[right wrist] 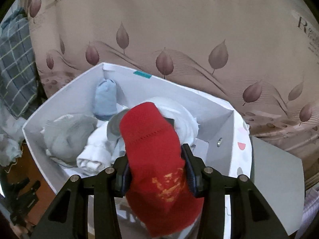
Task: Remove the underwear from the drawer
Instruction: 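Open the right gripper to drop the red cloth into the box, then move the right gripper into the drawer and grasp the white sock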
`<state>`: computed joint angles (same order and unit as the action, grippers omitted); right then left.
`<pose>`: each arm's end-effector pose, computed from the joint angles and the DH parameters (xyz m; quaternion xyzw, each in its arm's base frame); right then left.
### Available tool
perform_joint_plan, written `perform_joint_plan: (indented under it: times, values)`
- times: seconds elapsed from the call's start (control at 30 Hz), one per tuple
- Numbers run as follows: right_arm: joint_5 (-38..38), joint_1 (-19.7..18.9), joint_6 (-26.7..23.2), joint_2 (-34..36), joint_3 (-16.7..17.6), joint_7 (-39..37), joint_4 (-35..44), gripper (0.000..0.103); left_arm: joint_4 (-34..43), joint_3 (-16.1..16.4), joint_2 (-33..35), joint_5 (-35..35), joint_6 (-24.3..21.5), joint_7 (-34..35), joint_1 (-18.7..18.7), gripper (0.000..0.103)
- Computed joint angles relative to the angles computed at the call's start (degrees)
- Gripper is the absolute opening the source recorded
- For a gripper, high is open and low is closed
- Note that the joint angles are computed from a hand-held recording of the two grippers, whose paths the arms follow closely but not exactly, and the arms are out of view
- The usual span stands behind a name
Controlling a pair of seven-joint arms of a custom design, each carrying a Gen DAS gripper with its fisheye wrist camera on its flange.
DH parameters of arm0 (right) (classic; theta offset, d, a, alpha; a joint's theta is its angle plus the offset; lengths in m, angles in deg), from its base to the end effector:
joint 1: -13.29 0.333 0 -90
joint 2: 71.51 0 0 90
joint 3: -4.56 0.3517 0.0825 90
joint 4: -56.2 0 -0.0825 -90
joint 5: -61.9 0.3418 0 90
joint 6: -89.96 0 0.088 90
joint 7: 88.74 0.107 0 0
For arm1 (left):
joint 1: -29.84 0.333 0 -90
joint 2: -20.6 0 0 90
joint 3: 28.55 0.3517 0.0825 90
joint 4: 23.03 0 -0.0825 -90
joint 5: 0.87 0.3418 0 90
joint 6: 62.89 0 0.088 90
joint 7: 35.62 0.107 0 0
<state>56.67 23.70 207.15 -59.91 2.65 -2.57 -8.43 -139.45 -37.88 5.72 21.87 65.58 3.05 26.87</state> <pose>0.5940 0.0873 0.7996 -0.7331 0.5814 -0.2724 0.2243 0.4586 -0.0995 0.6519 -0.8208 0.4862 -0.1731 0.2449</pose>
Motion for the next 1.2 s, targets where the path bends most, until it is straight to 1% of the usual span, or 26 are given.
perform_joint_plan:
  times: [0.03,0.1,0.17,0.2,0.27,0.37,0.43,0.53,0.6,0.67,0.73,0.83,0.93,1.0,1.1,1.2]
  values:
    - [-0.3,0.2,-0.1,-0.1,0.1,-0.2,-0.4,0.044,0.0,0.0,0.0,-0.1,0.2,0.0,0.0,0.055]
    - [-1.2,0.6,1.3,-1.5,0.2,-0.6,-3.2,0.054,-0.1,0.1,0.1,-0.3,0.4,0.2,-0.1,0.055]
    - [-0.9,0.6,2.1,-2.6,0.5,-1.1,-5.3,0.059,-0.3,0.2,-0.1,-0.4,0.5,0.5,-0.1,0.055]
    - [-0.5,0.5,2.6,-3.2,0.6,-1.1,-6.4,0.064,-0.3,0.2,-0.1,-0.7,0.4,0.8,-0.2,0.055]
    - [-1.4,0.7,5.3,-5.5,0.8,-0.4,-9.9,0.071,-0.4,0.5,-0.2,-1.3,0.4,1.2,-0.2,0.055]
    - [-2.9,0.7,10.8,-10.3,1.7,-2.9,-16.2,0.072,-0.5,0.7,-0.3,-1.7,0.3,0.3,0.3,0.055]
    - [-1.9,0.3,13.4,-13.7,2.2,-6.0,-19.9,0.074,-0.8,0.9,-0.6,-2.2,0.6,-0.3,0.5,0.055]
    - [-0.4,-0.2,16.7,-19.0,2.9,-11.5,-25.3,0.078,-1.0,1.2,-0.7,-3.0,0.7,-0.7,0.8,0.055]
    - [1.5,-0.3,17.9,-22.0,3.2,-15.7,-28.3,0.078,-1.2,1.2,-0.9,-3.2,0.7,-0.7,0.8,0.055]
    - [6.0,0.5,16.4,-24.9,2.8,-21.8,-30.7,0.078,-1.1,1.0,-0.9,-2.9,0.4,-0.9,1.0,0.055]
    - [10.8,1.7,13.7,-27.7,2.3,-28.3,-33.4,0.078,-1.2,1.0,-0.9,-3.1,0.5,-1.0,1.0,0.055]
    - [11.5,2.3,11.7,-30.9,3.3,-36.1,-39.5,0.077,-1.3,1.1,-1.0,-3.2,0.3,-1.2,1.1,0.055]
    - [8.8,1.6,10.9,-31.9,5.1,-40.5,-44.5,0.071,-1.6,1.4,-1.3,-3.8,0.2,-1.3,1.2,0.055]
    - [3.9,0.8,12.1,-31.3,6.9,-43.1,-48.0,0.065,-1.7,1.7,-1.4,-4.4,0.3,-1.1,1.2,0.055]
    - [-3.5,-0.3,16.5,-30.2,8.6,-46.1,-52.6,0.065,-1.9,1.9,-1.6,-5.3,0.7,-0.7,1.2,0.055]
    - [-13.3,-1.5,21.6,-28.1,10.3,-47.9,-56.3,0.065,-1.7,1.9,-1.3,-5.7,0.5,0.0,1.1,0.055]
